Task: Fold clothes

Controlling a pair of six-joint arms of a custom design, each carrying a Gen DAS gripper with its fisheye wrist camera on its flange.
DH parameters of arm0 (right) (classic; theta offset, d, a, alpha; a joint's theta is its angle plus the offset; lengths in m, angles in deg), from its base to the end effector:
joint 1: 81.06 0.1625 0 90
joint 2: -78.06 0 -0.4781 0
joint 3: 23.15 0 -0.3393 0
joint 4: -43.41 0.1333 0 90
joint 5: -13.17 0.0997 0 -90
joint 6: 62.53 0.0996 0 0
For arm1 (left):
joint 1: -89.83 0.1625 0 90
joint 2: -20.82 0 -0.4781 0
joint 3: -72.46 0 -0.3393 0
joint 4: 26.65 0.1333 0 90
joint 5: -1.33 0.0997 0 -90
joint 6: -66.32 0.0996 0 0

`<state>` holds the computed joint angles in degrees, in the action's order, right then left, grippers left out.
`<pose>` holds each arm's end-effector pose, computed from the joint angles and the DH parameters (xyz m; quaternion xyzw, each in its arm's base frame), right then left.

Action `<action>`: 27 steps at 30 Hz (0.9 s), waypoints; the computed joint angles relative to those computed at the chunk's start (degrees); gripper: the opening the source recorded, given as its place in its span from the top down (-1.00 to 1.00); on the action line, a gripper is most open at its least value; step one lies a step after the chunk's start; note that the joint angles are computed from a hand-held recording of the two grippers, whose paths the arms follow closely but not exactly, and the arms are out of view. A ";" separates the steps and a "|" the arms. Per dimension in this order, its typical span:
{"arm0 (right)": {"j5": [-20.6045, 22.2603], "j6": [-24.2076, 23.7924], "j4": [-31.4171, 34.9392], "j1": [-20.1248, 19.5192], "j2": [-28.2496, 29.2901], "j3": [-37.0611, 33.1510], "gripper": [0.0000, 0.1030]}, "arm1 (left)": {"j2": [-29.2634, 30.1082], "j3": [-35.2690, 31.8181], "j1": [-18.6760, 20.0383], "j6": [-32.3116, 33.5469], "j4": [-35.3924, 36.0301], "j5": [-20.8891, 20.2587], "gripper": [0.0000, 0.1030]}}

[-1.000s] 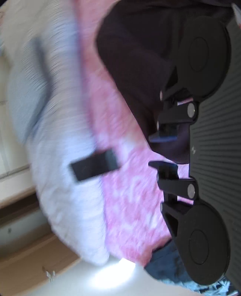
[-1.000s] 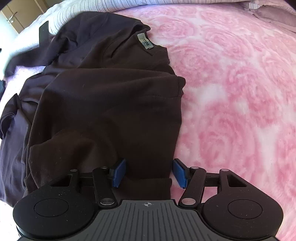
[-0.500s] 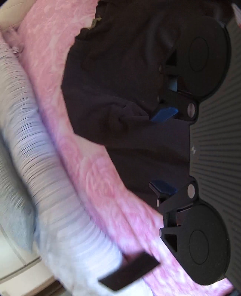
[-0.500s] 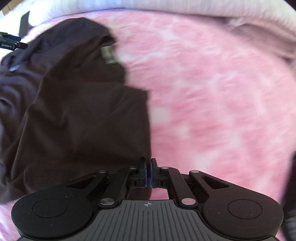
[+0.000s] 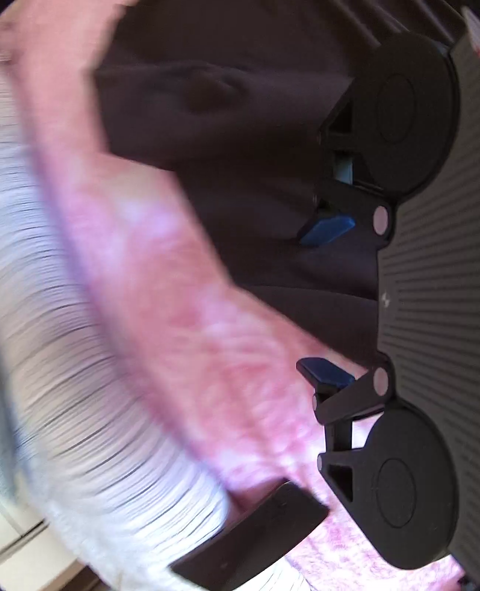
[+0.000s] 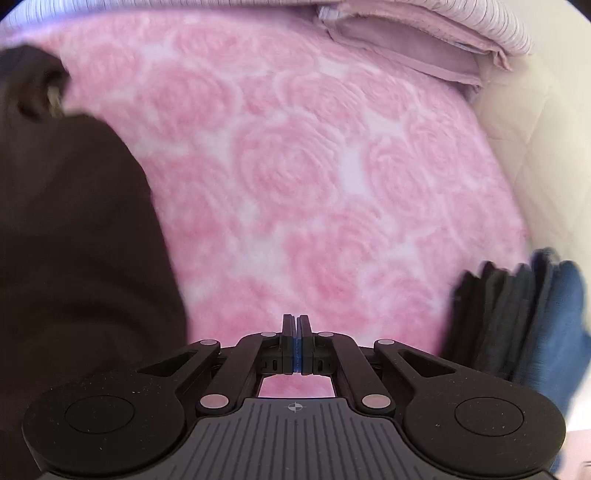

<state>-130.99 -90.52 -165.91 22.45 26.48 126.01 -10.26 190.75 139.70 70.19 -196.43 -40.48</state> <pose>0.1367 -0.3441 0.1835 0.2295 -0.8481 0.1102 0.4647 -0.1741 -0.5285 -0.0083 0.3658 0.8347 -0.0706 0.4056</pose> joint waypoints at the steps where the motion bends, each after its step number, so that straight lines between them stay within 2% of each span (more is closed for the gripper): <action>1: 3.37 -0.07 0.02 0.01 -0.64 0.19 1.00 | -0.09 0.19 0.24 0.84 -0.70 -1.33 0.16; 2: 5.92 0.12 -0.19 0.39 -0.45 0.29 1.00 | -0.12 0.54 0.11 1.16 -1.34 -1.84 0.39; 3: 7.92 0.14 -0.53 0.83 0.32 0.29 0.97 | 0.01 1.36 -0.55 1.68 -2.57 -0.68 0.88; 4: 9.94 -0.09 -0.85 1.15 1.16 0.22 0.79 | 0.19 2.22 -1.27 2.26 -3.90 0.67 0.91; 5: 11.66 -0.54 -1.42 1.38 2.36 0.12 0.39 | -0.07 3.47 -2.07 2.48 -6.09 2.52 0.91; 6: 12.71 -1.17 -2.55 1.66 3.98 0.02 0.08 | -0.33 4.72 -2.87 2.73 -8.43 4.45 0.91; 7: 13.64 -2.06 -4.25 1.82 5.60 0.03 -0.50 | -1.89 6.12 -3.33 2.00 -9.18 6.88 0.91; 8: 14.23 -2.64 -5.20 2.01 6.64 -0.05 -0.65 | -3.63 7.44 -3.72 1.16 -9.59 9.39 0.91; 11: 15.28 -3.32 -5.99 2.52 8.67 -0.54 -0.65 | -8.94 10.72 -4.77 -1.22 -9.88 17.04 0.90; 14: 15.76 -1.73 -5.45 1.96 10.01 -0.61 -0.65 | -16.10 12.91 -5.11 -8.96 1.98 21.74 0.91; 17: 17.87 -0.24 -2.92 0.28 10.38 -1.05 -0.64 | -21.50 14.63 -5.63 -17.28 13.92 22.70 0.91; 21: 24.50 -1.72 1.17 -0.85 10.46 -2.05 -0.56 | -23.95 17.79 -7.24 -20.77 16.81 21.86 0.91; 22: 25.98 -2.60 1.71 -0.57 10.70 -2.23 -0.45 | -24.38 18.37 -7.63 -21.71 17.34 21.71 0.91; 24: 25.64 -2.30 5.34 0.59 11.44 -3.89 0.32 | -25.83 19.65 -8.51 -24.58 19.49 21.34 0.91; 25: 23.97 -1.64 6.67 1.50 12.19 -4.72 0.88 | -26.96 20.17 -8.96 -26.02 20.99 21.17 0.91; 27: 21.99 -0.83 8.13 2.90 12.19 -5.56 0.94 | -31.01 20.92 -10.99 -31.67 28.44 20.60 0.91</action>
